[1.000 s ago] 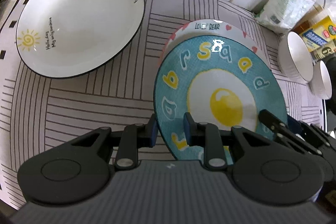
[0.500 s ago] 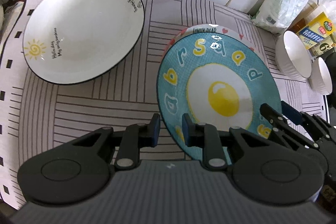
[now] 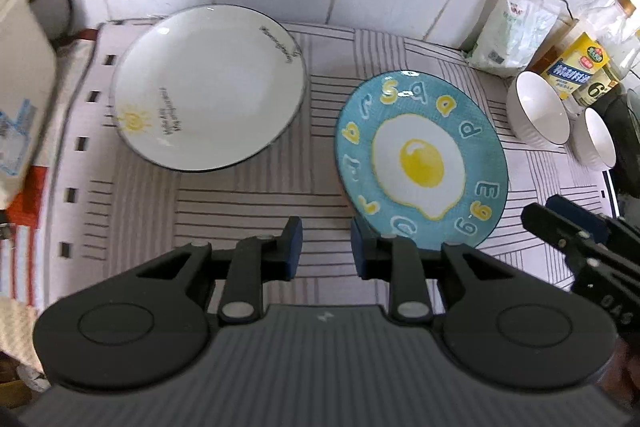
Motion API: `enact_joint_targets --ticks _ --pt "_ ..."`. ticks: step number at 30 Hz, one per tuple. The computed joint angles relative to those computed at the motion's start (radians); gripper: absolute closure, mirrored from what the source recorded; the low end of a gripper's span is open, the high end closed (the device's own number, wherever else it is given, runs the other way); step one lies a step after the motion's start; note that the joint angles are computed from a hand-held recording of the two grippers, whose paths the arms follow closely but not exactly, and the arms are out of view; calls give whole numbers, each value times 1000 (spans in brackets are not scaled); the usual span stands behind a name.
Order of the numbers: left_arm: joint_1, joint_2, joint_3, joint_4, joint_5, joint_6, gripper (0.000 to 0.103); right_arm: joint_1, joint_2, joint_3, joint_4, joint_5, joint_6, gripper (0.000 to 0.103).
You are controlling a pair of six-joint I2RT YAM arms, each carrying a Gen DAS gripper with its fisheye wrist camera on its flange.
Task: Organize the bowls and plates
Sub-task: 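Open both grippers and release the blue plate, then move both grippers to the white 'Morning Honey' plate and grasp its rim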
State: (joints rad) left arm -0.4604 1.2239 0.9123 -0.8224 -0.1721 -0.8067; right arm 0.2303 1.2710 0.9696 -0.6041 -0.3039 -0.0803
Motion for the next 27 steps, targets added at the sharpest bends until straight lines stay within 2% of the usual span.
enact_joint_targets --ticks 6,13,19,21,23,25,27 --pt "-24 -94 23 -135 -93 -8 68 66 -43 39 -40 -60 31 64" --pt "30 -173 6 -220 -118 -15 57 162 -22 75 -24 -88 15 64" --pt "143 -263 -73 -176 -134 23 40 227 41 70 105 -112 16 54" --pt "195 -295 -114 -127 -129 58 29 242 87 67 158 -119 35 48" --pt "220 -308 -157 -72 -168 75 17 255 153 71 214 -125 68 47" --pt "239 -298 -191 -25 -210 95 13 265 207 52 309 -132 124 47" --pt "283 -272 -217 23 -209 136 13 272 291 55 393 -125 171 47"
